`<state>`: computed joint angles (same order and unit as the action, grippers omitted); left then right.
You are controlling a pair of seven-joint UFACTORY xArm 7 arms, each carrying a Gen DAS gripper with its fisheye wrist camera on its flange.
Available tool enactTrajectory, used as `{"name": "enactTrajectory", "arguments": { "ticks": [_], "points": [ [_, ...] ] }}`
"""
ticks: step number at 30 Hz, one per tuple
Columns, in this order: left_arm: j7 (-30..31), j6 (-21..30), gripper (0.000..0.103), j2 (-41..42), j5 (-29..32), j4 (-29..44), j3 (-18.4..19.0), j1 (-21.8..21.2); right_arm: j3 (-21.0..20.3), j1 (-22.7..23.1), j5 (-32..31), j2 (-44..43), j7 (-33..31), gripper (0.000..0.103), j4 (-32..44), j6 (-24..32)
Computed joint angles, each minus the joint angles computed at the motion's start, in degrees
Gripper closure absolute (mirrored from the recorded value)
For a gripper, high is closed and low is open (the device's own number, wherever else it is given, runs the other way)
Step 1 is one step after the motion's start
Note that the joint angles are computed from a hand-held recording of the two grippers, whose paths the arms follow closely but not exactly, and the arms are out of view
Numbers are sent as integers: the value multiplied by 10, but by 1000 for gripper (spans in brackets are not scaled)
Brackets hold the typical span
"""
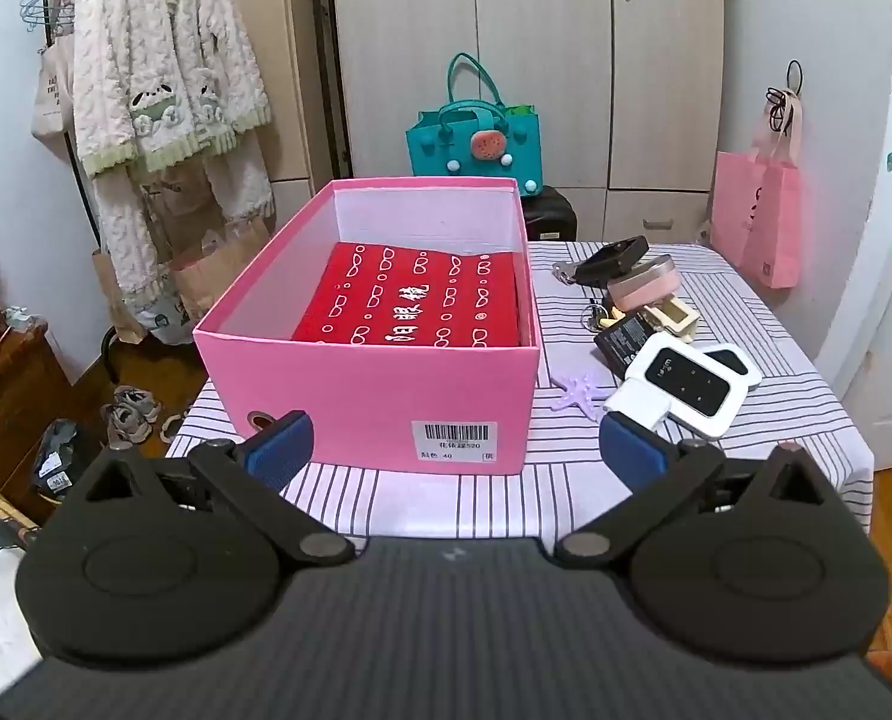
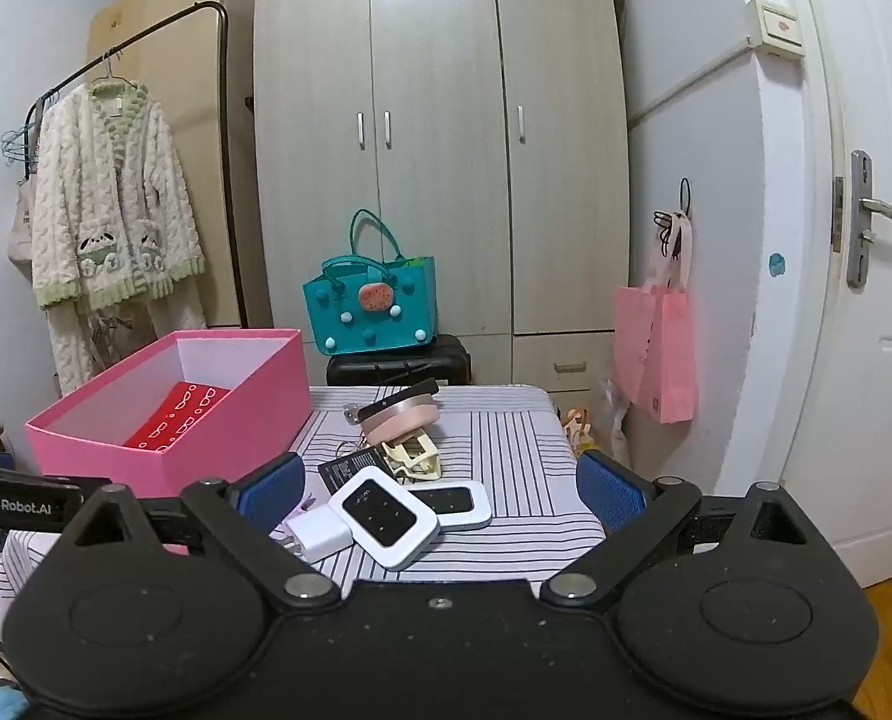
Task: Organize rigid objects
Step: 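Move the right tool toward the white Wi-Fi hotspot on the table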
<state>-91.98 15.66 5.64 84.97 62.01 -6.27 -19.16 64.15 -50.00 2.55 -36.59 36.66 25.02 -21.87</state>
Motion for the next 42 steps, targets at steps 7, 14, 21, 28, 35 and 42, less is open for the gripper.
{"name": "enactTrajectory", "arguments": {
  "ticks": [7,14,21,28,35,42],
  "points": [
    [6,0,0,-2,-5,-3,-2,0,-7,9,-1,-5,4,4,-4,8],
    [6,3,0,1,-7,-2,-1,-3,-8,9,-6,-2,7,4,-3,14],
    [4,11,0,-2,-4,-7,-2,-5,-19,16,-20,-1,13,4,0,39],
    [-2,2,0,-9,3,-12,-3,-2,-17,12,-35,10,22,4,5,45],
    [7,1,0,-1,-6,-8,-3,-1,-20,18,-43,11,22,4,8,51],
    [7,-10,0,8,-6,-3,1,-2,-20,20,-54,7,29,4,11,62]
  ]
}}
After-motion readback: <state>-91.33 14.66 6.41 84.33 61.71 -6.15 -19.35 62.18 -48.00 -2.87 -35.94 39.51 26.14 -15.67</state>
